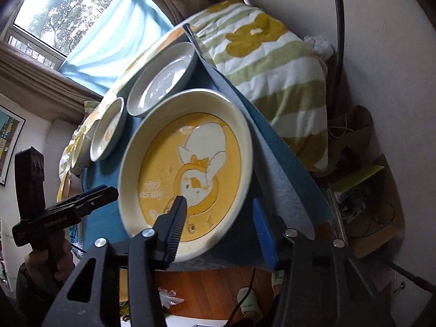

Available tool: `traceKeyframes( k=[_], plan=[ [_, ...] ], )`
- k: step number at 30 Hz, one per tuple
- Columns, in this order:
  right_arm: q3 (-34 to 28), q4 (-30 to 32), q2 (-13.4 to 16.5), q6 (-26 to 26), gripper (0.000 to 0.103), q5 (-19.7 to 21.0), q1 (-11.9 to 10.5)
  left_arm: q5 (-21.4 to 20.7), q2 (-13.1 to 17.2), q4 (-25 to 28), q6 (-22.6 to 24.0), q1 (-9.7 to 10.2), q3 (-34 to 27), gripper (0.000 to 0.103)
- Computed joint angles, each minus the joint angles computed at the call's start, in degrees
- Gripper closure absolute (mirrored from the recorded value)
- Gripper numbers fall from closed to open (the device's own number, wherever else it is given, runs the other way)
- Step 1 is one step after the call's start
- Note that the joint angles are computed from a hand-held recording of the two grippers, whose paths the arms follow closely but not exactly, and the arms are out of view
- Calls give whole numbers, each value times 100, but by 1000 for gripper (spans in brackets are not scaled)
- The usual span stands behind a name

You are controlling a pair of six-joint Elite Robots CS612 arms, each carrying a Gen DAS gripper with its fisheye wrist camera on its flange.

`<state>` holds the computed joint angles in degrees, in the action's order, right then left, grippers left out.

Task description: Organize plates and bowls

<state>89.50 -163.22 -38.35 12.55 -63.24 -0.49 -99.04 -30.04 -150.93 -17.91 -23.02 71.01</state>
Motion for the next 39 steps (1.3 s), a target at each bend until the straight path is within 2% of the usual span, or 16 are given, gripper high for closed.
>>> traceKeyframes(
  k=[1, 7, 9, 11, 14, 19, 25, 29, 33, 39],
  plan=[
    [-46, 70, 30, -31, 68, 80, -18, -31, 56, 67, -25, 6, -87, 40],
    [-321, 326, 206, -209, 77, 311, -81, -214, 300, 400, -72, 40, -489, 68],
    [-386, 436, 237, -252, 84, 325, -91, -252, 344, 494, -41, 39, -558, 85],
    [-418, 503, 257, -281, 90, 326, -106, -372, 395, 536, 4, 47, -619, 90],
    [-481, 604, 289, -400, 91, 386, -126, -361, 430, 570, -2, 34, -660, 89],
    [-507, 715, 242, -755, 91, 45, -49, -3, 516, 716, 185, -53, -848, 89],
    [-514, 721, 219, -957, 90, -265, 19, 350, 432, 474, 330, -170, -709, 89],
    [-501, 649, 206, -969, 90, -365, 36, 400, 390, 225, 286, -195, -591, 89],
    [-451, 458, 177, -1072, 90, -398, 52, 385, 115, -169, 235, -157, -122, 89],
    [-418, 340, 88, -1214, 90, -339, 99, 428, -175, -566, 63, -84, 260, 89]
  ],
)
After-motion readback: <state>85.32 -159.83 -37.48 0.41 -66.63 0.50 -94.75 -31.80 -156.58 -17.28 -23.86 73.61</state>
